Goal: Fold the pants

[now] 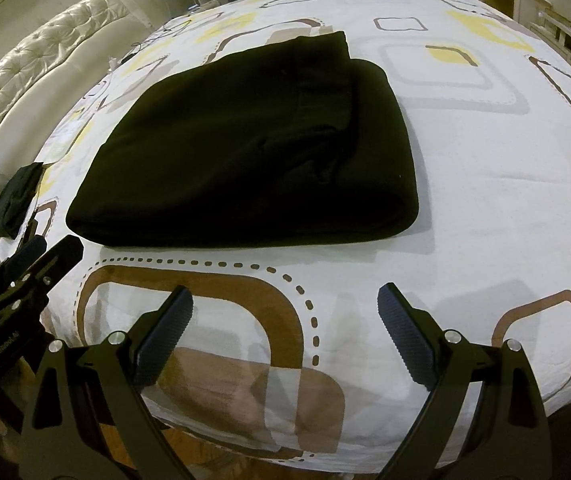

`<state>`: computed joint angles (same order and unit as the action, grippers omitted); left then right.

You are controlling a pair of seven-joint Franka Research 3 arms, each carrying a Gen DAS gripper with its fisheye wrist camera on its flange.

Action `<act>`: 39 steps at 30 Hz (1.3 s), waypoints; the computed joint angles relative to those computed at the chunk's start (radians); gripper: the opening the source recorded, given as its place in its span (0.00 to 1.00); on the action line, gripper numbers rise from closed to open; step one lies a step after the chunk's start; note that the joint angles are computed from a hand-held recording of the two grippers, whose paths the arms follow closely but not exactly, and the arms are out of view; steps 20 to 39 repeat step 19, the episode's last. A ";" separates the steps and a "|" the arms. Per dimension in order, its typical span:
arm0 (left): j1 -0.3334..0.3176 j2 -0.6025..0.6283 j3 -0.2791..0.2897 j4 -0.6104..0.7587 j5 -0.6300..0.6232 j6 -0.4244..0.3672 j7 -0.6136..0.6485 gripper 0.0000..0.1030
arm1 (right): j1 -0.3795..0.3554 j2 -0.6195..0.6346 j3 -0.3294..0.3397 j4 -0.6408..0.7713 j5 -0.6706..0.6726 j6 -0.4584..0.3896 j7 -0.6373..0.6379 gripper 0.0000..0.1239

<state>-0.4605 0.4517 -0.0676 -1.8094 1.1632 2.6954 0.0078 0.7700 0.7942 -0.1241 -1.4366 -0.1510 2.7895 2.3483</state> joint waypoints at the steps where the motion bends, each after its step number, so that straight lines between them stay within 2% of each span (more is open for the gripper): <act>1: -0.009 -0.001 0.004 0.003 0.005 -0.021 -0.010 0.85 | 0.000 0.000 0.000 0.000 0.001 0.000 0.000 0.76; 4: -0.026 0.003 0.005 0.019 0.018 -0.087 -0.032 0.85 | 0.004 0.000 -0.001 0.000 0.001 0.000 0.003 0.76; 9: 0.016 0.010 -0.007 0.021 0.009 0.026 0.032 0.85 | 0.001 0.000 0.001 0.000 0.001 0.000 0.000 0.76; 11: -0.023 0.009 0.024 0.036 0.082 -0.020 0.000 0.85 | 0.005 -0.006 -0.004 -0.008 0.000 0.003 0.006 0.76; 13: -0.022 0.008 0.025 0.041 0.105 -0.045 -0.009 0.85 | 0.010 -0.011 -0.012 -0.017 -0.004 0.011 0.016 0.76; 16: 0.024 0.010 0.009 0.039 0.055 -0.007 0.031 0.85 | 0.021 -0.033 -0.037 -0.051 -0.013 0.039 0.047 0.76; 19: 0.042 0.010 0.019 0.038 0.038 -0.012 0.047 0.85 | 0.024 -0.064 -0.068 -0.097 -0.024 0.076 0.076 0.76; 39: 0.042 0.010 0.019 0.038 0.038 -0.012 0.047 0.85 | 0.024 -0.064 -0.068 -0.097 -0.024 0.076 0.076 0.76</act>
